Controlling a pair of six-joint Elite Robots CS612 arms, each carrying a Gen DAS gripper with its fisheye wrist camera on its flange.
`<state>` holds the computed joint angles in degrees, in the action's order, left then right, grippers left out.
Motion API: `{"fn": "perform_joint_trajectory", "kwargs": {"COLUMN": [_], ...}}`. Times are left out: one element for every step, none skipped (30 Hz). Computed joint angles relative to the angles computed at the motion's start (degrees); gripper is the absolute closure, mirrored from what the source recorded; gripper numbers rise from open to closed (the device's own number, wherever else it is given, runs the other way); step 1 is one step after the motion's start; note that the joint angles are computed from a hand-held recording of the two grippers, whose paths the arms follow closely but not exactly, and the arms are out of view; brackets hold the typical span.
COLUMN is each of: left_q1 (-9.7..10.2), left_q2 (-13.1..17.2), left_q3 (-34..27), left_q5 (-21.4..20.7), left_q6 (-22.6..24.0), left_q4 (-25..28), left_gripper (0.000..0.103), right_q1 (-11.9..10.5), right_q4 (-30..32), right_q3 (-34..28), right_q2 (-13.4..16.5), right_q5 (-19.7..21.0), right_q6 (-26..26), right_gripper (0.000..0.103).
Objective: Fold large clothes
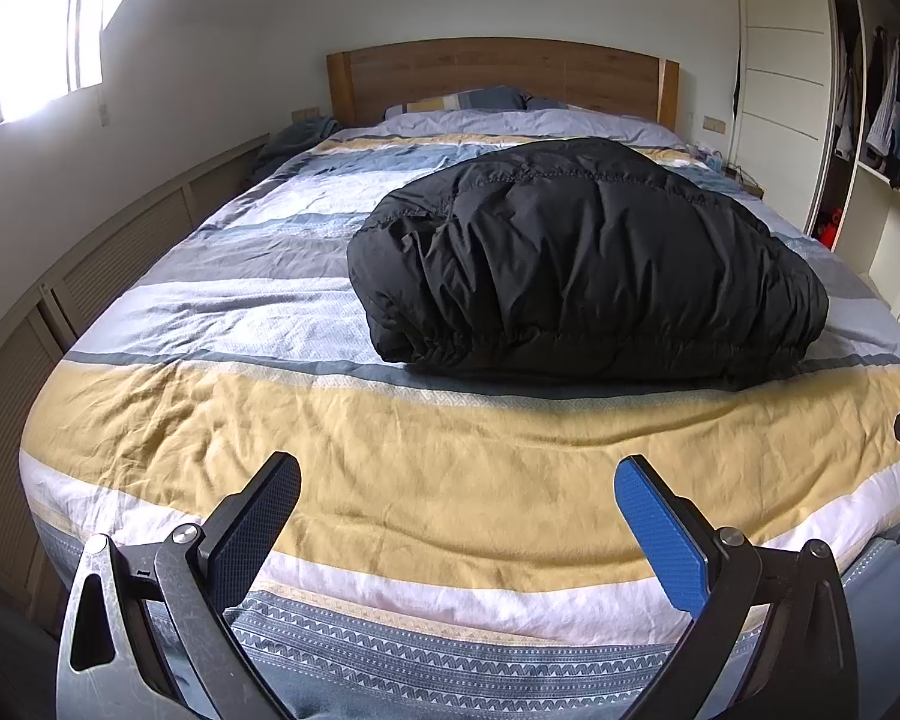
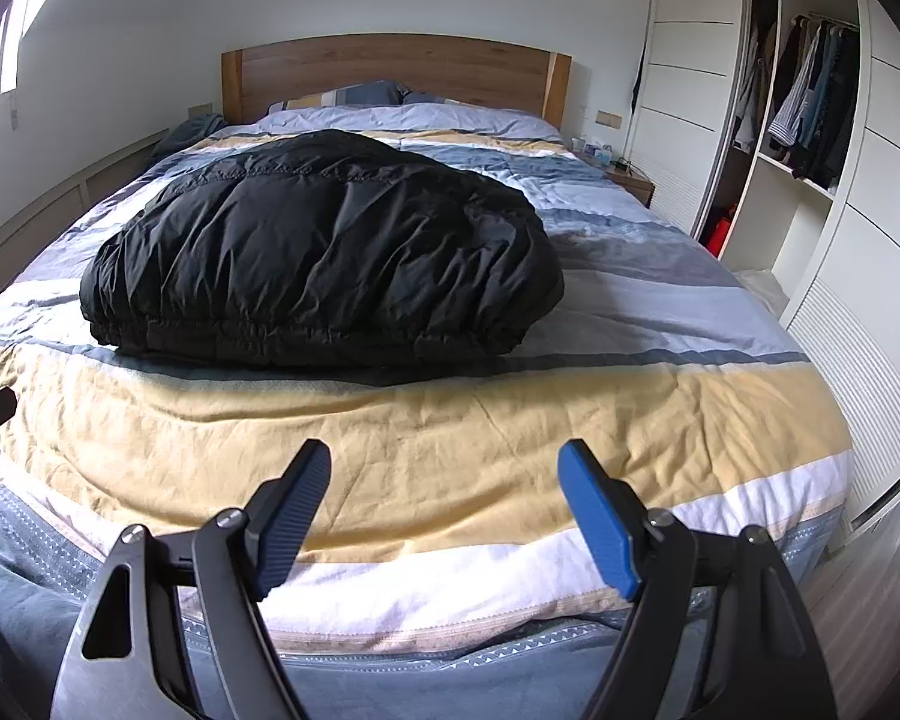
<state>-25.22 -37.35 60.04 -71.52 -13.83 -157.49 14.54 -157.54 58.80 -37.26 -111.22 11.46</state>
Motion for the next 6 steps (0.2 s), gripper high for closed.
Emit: {"fn": "perform_joint_trajectory", "kwargs": {"left_q1": [0.0, 0.02, 0.04, 0.02, 0.02, 0.01], "left_q2": [-0.03, -0.02, -0.03, -0.05, -0.05, -0.08], "left_q3": [0.02, 0.0, 0.01, 0.04, 0.05, 0.1], "left_q5": [-0.07, -0.24, -0.26, -0.15, 0.02, 0.07], "left_q6": [-0.09, -0.19, -0.27, -0.34, -0.32, -0.26], "left_q4": [0.05, 0.05, 0.01, -0.02, -0.04, -0.07], "left_gripper": [0.0, 0.0, 0.0, 0.0, 0.001, 0.0], "right_q1": [-0.02, -0.06, -0.08, -0.09, -0.1, -0.11], "right_q4": [0.0, -0.01, 0.0, 0.01, -0.02, -0.09], "right_q3": [-0.01, 0.04, 0.07, 0.1, 0.16, 0.22], "right_q2": [-0.01, -0.04, -0.06, -0.09, -0.12, -0.16], "right_q5": [0.0, -0.04, -0.11, -0.24, -0.34, -0.43], "right_q6": [0.0, 0.02, 0.05, 0.12, 0.16, 0.21], "right_gripper": [0.026, 0.026, 0.026, 0.026, 0.026, 0.026]}}
